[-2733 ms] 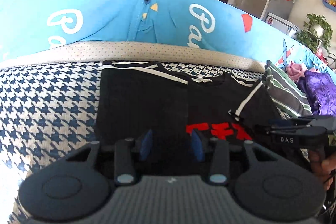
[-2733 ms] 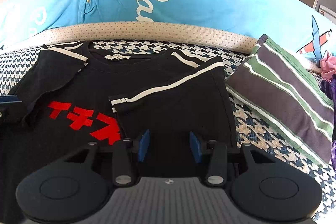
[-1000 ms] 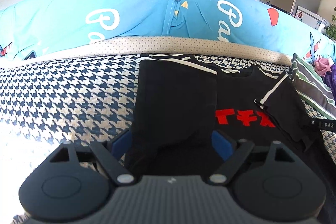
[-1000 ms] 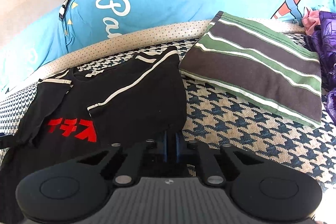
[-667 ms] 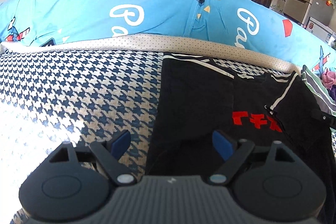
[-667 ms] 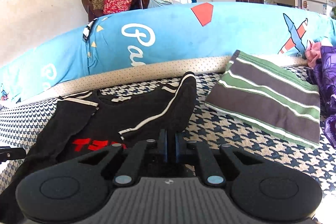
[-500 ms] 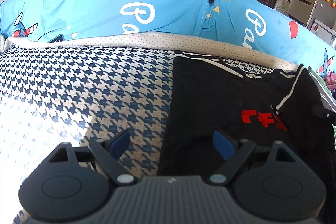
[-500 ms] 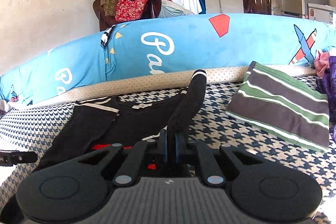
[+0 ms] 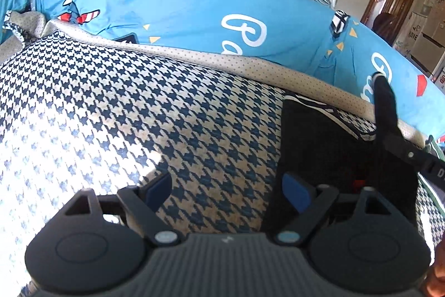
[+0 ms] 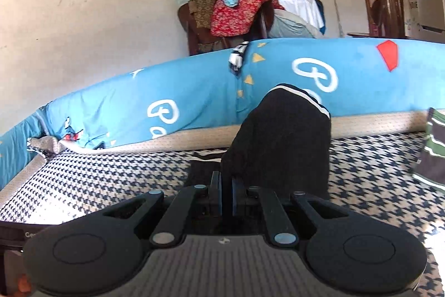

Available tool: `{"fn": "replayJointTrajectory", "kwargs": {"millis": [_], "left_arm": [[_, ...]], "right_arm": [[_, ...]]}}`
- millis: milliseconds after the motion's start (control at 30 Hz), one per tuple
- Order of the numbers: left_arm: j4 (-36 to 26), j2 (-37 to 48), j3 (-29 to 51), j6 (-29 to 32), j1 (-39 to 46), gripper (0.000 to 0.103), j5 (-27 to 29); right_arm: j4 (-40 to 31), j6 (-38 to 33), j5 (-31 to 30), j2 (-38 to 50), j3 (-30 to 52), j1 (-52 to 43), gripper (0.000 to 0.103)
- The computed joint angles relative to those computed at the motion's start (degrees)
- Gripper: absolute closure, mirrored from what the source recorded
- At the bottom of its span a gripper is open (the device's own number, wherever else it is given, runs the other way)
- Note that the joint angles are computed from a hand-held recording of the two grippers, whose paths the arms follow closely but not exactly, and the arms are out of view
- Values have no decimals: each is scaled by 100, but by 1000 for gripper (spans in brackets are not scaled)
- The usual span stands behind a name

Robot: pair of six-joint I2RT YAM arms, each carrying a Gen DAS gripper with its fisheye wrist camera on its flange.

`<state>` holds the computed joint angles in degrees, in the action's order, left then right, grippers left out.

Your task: Fold clothes

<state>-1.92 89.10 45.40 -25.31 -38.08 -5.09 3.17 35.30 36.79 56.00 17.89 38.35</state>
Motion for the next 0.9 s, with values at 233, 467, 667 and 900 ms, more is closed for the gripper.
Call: {"fn": "replayJointTrajectory", "kwargs": {"millis": [233, 467, 667, 900], "left_arm": [[-190, -150, 61, -123, 314, 17, -28], [-236, -175, 61, -182, 415, 16, 264], [-296, -204, 4, -4, 98, 16, 153], [-297, -409, -386, 320, -636, 16, -357]], "right_arm": [[1182, -273, -702, 2821, 1124, 206, 94], [857, 95, -281, 2450, 923, 659, 65], [-910, 1126, 632, 721, 342, 1540, 64], [-4279, 4781, 1611, 109, 305, 3546, 64]]}}
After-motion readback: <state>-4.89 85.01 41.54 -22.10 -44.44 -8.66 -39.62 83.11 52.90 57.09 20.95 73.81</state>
